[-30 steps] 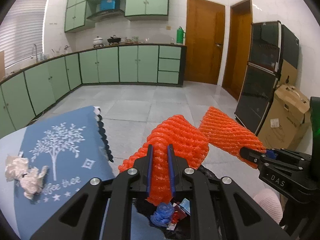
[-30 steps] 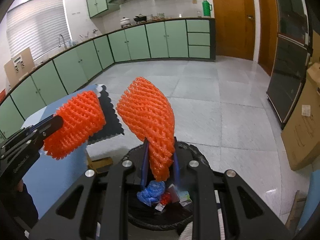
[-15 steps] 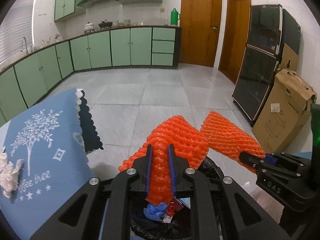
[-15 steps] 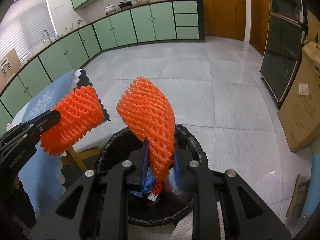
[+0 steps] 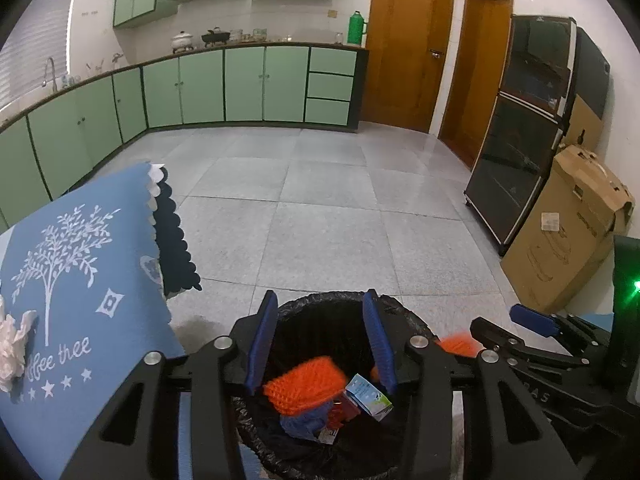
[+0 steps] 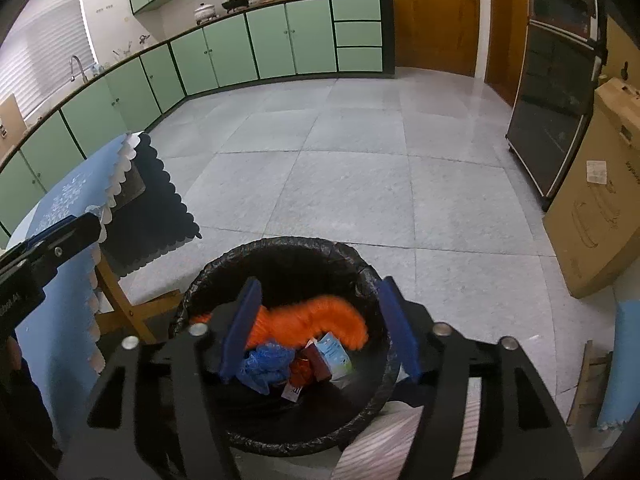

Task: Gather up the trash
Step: 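Carry both orange nets over the bin and open both grippers, then move both open grippers back over the table toward the white tissues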

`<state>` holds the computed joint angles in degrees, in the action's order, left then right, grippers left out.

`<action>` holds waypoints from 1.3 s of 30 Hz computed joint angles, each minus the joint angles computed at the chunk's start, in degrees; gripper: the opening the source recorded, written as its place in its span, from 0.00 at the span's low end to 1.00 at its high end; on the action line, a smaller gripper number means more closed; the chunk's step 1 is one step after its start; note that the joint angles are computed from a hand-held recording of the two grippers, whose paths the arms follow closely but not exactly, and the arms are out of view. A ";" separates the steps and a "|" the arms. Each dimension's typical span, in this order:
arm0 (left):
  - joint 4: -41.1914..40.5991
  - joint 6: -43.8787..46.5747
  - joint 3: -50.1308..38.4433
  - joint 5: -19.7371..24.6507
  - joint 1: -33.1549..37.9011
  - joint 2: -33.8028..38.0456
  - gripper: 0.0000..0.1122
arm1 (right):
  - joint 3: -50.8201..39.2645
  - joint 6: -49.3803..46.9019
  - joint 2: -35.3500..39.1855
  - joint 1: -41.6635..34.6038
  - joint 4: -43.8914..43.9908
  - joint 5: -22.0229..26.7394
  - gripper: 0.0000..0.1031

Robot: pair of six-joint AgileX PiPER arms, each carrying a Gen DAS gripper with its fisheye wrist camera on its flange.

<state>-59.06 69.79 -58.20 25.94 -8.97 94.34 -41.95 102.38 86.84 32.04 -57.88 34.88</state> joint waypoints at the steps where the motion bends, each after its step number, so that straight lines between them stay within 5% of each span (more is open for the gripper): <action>1: -0.20 0.08 0.00 0.19 0.44 -0.27 0.40 | 0.02 0.00 -0.31 -0.03 -0.06 0.32 0.75; 4: -1.78 1.50 0.34 0.82 2.22 -1.73 0.49 | -0.22 2.12 -1.28 1.78 -1.42 3.21 0.87; 12: -4.16 4.88 0.37 4.63 11.35 -5.64 0.69 | -4.60 0.59 -3.31 5.93 -1.07 6.65 0.90; 16: -4.95 6.67 0.56 6.93 18.70 -7.44 0.70 | -9.12 -0.49 -1.66 8.77 -1.84 7.41 0.91; 29: -6.14 11.07 -6.67 8.54 40.69 -1.50 0.70 | -38.13 -15.35 18.72 14.24 2.68 2.50 0.91; 39: -4.63 10.29 -14.25 6.07 48.53 7.33 0.70 | -66.00 -33.93 36.70 17.01 14.76 5.50 0.91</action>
